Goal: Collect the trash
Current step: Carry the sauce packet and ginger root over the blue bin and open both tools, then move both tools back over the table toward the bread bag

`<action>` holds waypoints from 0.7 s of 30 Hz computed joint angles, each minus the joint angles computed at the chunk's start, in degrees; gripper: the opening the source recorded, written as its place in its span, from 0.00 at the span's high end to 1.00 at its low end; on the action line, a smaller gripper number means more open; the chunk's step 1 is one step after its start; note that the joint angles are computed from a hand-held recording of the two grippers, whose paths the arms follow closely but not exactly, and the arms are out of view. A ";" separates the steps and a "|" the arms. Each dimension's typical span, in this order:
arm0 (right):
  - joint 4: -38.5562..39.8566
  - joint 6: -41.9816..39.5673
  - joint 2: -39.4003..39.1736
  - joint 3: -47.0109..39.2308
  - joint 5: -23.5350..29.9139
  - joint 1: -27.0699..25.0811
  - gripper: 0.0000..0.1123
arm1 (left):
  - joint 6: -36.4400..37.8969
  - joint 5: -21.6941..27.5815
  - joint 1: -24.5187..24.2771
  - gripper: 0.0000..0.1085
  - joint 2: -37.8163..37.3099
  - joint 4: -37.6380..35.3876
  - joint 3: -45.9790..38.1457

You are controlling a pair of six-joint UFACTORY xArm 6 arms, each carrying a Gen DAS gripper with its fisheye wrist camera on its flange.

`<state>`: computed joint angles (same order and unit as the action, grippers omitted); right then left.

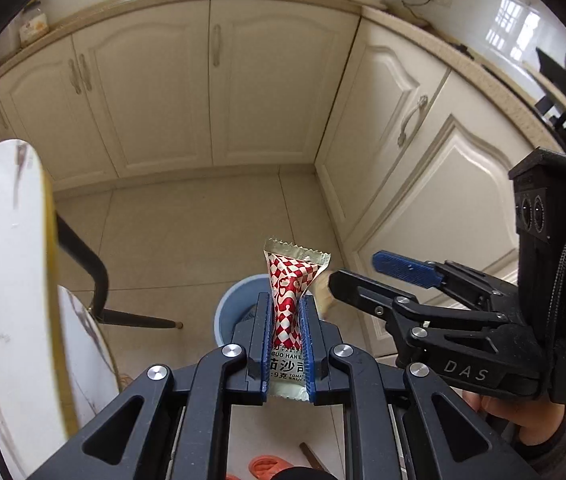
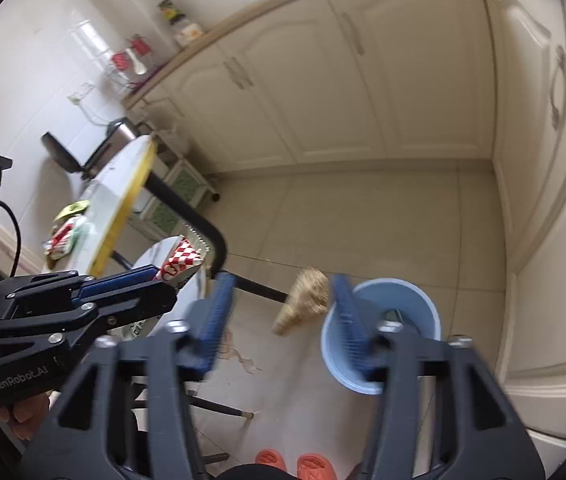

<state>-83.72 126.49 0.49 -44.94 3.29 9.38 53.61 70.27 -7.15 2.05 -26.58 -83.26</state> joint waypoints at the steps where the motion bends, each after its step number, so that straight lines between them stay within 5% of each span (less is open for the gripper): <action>1: 0.76 -0.47 0.03 0.63 0.19 -0.41 0.47 | -0.59 -0.40 -0.80 0.91 1.74 0.61 -1.13; 11: 2.32 1.17 -5.85 8.26 4.98 -1.65 0.44 | -5.67 -7.71 -8.23 0.80 8.61 4.54 -1.75; 15: 2.71 1.63 -7.92 9.65 5.79 -0.98 0.44 | -5.59 -9.54 -8.48 0.48 7.85 2.51 -1.05; 18: 4.72 -1.28 -10.35 11.15 5.97 -0.96 0.44 | -5.03 -10.87 -8.14 0.48 5.13 2.17 0.48; 21: 7.89 -4.56 -13.89 12.40 7.76 1.07 0.44 | -4.91 -12.82 -7.14 0.36 1.23 1.44 2.92</action>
<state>-75.83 121.94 -13.39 -32.54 11.05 10.45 48.70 57.45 -14.29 3.28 -25.14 -80.35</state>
